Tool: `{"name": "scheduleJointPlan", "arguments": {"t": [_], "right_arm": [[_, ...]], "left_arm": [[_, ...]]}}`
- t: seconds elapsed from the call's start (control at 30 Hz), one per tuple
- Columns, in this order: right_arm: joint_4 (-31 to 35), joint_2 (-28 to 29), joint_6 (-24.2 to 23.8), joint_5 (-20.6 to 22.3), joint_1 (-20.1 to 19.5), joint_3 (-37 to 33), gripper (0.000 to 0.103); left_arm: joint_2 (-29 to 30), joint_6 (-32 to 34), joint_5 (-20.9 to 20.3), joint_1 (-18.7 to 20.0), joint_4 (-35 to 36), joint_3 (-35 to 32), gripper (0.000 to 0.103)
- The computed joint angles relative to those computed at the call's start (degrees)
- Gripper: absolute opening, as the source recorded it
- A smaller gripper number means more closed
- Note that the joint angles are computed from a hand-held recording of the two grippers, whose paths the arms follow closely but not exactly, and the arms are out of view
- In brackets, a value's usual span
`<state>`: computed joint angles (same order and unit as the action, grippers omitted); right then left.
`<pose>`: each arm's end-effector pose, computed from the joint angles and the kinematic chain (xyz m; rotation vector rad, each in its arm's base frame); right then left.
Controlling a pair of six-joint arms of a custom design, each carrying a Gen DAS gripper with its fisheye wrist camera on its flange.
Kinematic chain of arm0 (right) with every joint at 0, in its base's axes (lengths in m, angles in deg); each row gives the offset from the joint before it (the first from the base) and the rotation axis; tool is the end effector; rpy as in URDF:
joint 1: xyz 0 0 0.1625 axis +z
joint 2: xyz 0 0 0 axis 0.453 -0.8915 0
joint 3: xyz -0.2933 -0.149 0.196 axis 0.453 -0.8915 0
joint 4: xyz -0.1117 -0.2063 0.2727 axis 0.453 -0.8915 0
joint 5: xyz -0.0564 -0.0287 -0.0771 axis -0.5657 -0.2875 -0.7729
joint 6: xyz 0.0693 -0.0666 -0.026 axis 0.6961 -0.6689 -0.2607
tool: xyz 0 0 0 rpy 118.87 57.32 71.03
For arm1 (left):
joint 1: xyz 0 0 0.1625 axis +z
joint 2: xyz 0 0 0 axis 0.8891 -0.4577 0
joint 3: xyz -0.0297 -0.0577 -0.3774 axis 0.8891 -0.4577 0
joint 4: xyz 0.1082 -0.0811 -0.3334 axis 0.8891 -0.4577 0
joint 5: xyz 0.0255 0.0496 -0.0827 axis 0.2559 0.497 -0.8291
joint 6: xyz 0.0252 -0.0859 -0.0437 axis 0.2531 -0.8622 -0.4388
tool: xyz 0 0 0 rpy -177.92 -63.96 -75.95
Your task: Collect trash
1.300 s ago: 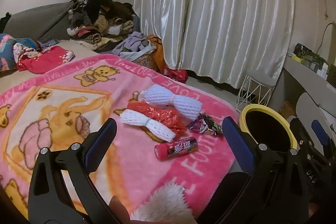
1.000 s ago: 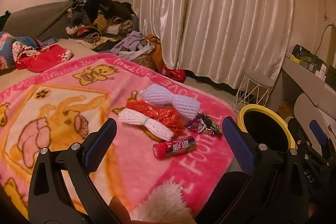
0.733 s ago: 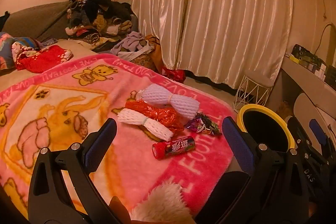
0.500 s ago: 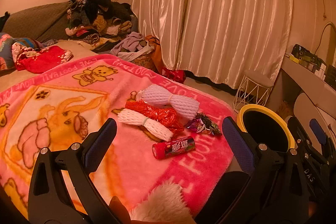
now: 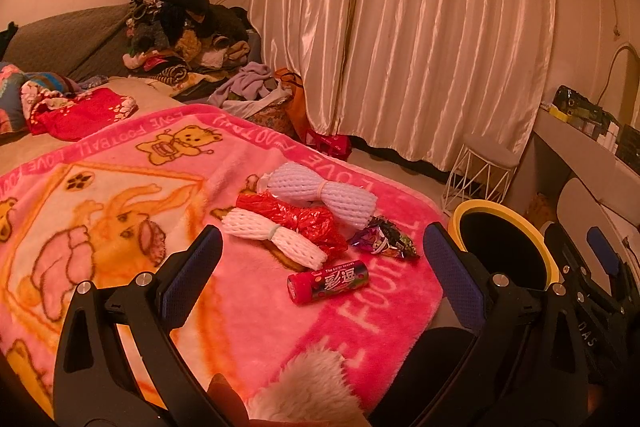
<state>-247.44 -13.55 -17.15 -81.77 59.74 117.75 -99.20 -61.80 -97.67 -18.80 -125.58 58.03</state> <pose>0.0719 -0.5871 0.2802 0.3236 -1.7531 1.6164 -0.3780 -0.6459 0.0659 0.7207 2.3150 -1.2098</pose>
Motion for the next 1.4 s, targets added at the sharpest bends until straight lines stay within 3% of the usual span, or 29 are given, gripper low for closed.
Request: {"name": "scheduleJointPlan", "arguments": {"t": [0.9, 1.2, 1.4], "right_arm": [[0.68, -0.61, -0.01, 0.06, 0.07, 0.46, 0.097], [13.76, -1.59, -1.34, 3.4, 0.31, -2.48, 0.097], [23.07, 0.24, -2.51, 5.6, 0.89, -7.47, 0.097]], "left_arm": [[0.53, -1.42, -1.13, -0.25, 1.8, -1.19, 0.092], [0.5, -4.51, -3.22, 2.65, 2.9, -3.23, 0.092], [1.68, -4.78, -0.95, 4.35, 4.12, -7.24, 0.092]]}}
